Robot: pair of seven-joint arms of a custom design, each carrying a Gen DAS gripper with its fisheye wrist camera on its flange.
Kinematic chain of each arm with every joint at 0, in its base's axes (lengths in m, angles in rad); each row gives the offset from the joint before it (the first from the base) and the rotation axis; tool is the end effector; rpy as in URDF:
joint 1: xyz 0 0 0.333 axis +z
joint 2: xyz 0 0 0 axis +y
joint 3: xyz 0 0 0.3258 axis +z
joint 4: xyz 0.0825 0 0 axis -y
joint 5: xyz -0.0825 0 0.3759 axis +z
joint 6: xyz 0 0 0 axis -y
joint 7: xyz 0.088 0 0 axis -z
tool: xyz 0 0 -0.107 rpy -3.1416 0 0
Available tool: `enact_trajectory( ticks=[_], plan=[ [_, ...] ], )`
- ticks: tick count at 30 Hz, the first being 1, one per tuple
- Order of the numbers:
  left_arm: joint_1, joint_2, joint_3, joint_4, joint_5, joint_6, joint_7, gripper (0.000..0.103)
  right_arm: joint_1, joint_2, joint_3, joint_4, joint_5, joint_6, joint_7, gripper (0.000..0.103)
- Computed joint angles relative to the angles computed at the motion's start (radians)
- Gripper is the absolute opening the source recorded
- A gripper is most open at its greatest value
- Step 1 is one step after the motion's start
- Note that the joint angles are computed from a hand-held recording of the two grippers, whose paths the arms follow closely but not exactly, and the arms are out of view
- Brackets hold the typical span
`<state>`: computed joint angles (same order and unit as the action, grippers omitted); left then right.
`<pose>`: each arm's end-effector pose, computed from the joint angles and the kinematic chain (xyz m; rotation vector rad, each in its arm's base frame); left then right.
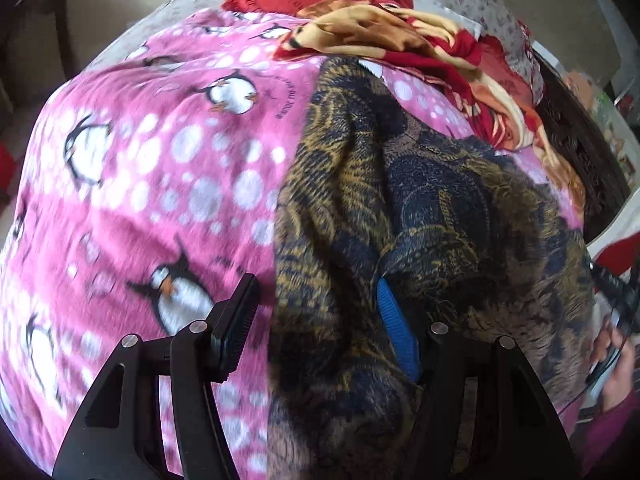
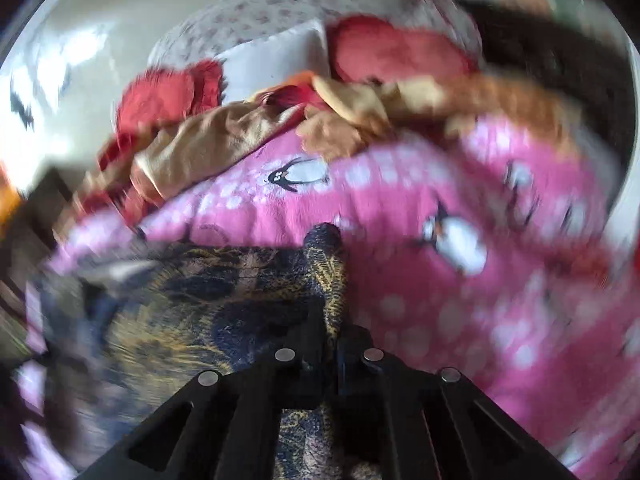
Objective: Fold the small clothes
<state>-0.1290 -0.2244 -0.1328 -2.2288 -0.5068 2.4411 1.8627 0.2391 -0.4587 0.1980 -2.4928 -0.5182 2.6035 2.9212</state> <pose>0.4906 -0.1364 0.5253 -1.8369 2.3363 -0.8664 0.3869 0.2003 0.5174 -1.2470 2.1839 -0.5381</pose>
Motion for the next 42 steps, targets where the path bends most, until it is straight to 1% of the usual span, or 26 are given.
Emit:
enact_trajectory(
  ticks=[1,3,5,6,8,10,11,12,14,15,16,17,21,25,29,31,32,33,34,35,36,37,38,39,40,42],
  plan=[
    [-0.005,-0.023,0.012,-0.013,-0.024,-0.006,0.031,0.061,0.006,-0.049,-0.006,-0.042,0.01,0.056,0.029,0.007],
    [-0.007,-0.073,0.021,-0.051,-0.035,-0.001,0.078,0.062,0.037,-0.125,0.0,-0.081,0.034,0.061,0.013,0.018],
    [-0.007,-0.118,0.029,-0.087,-0.035,-0.008,0.107,0.062,0.102,-0.189,0.0,-0.114,0.089,0.043,-0.03,0.056],
    [-0.009,-0.144,0.039,-0.108,-0.044,-0.024,0.124,0.062,0.129,-0.216,0.011,-0.129,0.114,0.031,-0.038,0.058],
    [-0.007,-0.172,0.05,-0.131,-0.058,-0.05,0.132,0.062,0.176,-0.251,0.043,-0.148,0.157,-0.024,-0.043,0.058],
    [-0.004,-0.198,0.056,-0.158,-0.07,-0.075,0.131,0.062,0.226,-0.259,0.055,-0.175,0.209,-0.04,-0.035,0.058],
    [-0.002,-0.205,0.056,-0.167,-0.071,-0.085,0.128,0.062,0.246,-0.255,0.058,-0.196,0.237,-0.026,-0.019,0.055],
    [0.002,-0.215,0.051,-0.179,-0.063,-0.094,0.122,0.062,0.258,-0.25,0.058,-0.209,0.255,-0.018,-0.009,0.039],
    [0.008,-0.239,0.044,-0.204,-0.047,-0.104,0.109,0.062,0.292,-0.232,0.046,-0.235,0.298,0.014,0.003,0.013],
    [0.007,-0.249,0.047,-0.211,-0.048,-0.108,0.11,0.062,0.292,-0.236,0.053,-0.247,0.301,0.037,0.015,0.007],
    [0.006,-0.266,0.052,-0.221,-0.05,-0.118,0.115,0.062,0.283,-0.246,0.077,-0.239,0.285,0.02,0.026,0.006],
    [0.006,-0.279,0.056,-0.228,-0.05,-0.126,0.12,0.062,0.283,-0.252,0.092,-0.212,0.267,-0.034,0.013,0.005],
    [0.006,-0.336,0.072,-0.267,-0.06,-0.138,0.151,0.062,0.288,-0.321,0.108,-0.177,0.236,-0.206,-0.007,0.005],
    [0.015,-0.349,0.062,-0.291,-0.046,-0.147,0.146,0.062,0.312,-0.342,0.068,-0.257,0.292,-0.177,0.033,0.004],
    [0.004,-0.355,0.08,-0.305,-0.082,-0.164,0.155,0.062,0.309,-0.333,0.08,-0.244,0.285,-0.173,0.04,0.004],
    [0.004,-0.349,0.074,-0.309,-0.087,-0.163,0.154,0.062,0.298,-0.359,0.092,-0.245,0.272,-0.17,0.064,0.011],
    [0.001,-0.349,0.074,-0.314,-0.097,-0.153,0.162,0.062,0.295,-0.361,0.092,-0.238,0.27,-0.177,0.069,0.032],
    [-0.006,-0.35,0.075,-0.321,-0.11,-0.137,0.176,0.062,0.295,-0.364,0.092,-0.237,0.271,-0.179,0.074,0.057],
    [-0.009,-0.35,0.074,-0.323,-0.112,-0.132,0.184,0.06,0.29,-0.366,0.097,-0.242,0.267,-0.162,0.088,0.062],
    [-0.009,-0.351,0.07,-0.326,-0.109,-0.128,0.189,0.057,0.283,-0.358,0.107,-0.244,0.256,-0.144,0.1,0.062],
    [-0.011,-0.35,0.065,-0.327,-0.106,-0.121,0.194,0.041,0.285,-0.343,0.108,-0.236,0.251,-0.137,0.097,0.049],
    [-0.01,-0.346,0.062,-0.325,-0.097,-0.121,0.196,0.032,0.298,-0.315,0.094,-0.226,0.254,-0.136,0.072,0.031],
    [-0.008,-0.346,0.059,-0.324,-0.089,-0.121,0.194,0.03,0.311,-0.291,0.077,-0.217,0.262,-0.134,0.048,0.003],
    [-0.008,-0.346,0.062,-0.323,-0.087,-0.123,0.2,0.023,0.319,-0.279,0.067,-0.218,0.272,-0.121,0.037,0.003],
    [-0.009,-0.347,0.068,-0.321,-0.085,-0.129,0.209,0.016,0.311,-0.283,0.079,-0.219,0.266,-0.118,0.047,0.003],
    [-0.011,-0.352,0.081,-0.316,-0.09,-0.142,0.228,0.012,0.308,-0.289,0.098,-0.188,0.243,-0.173,0.028,0.003]
  ],
)
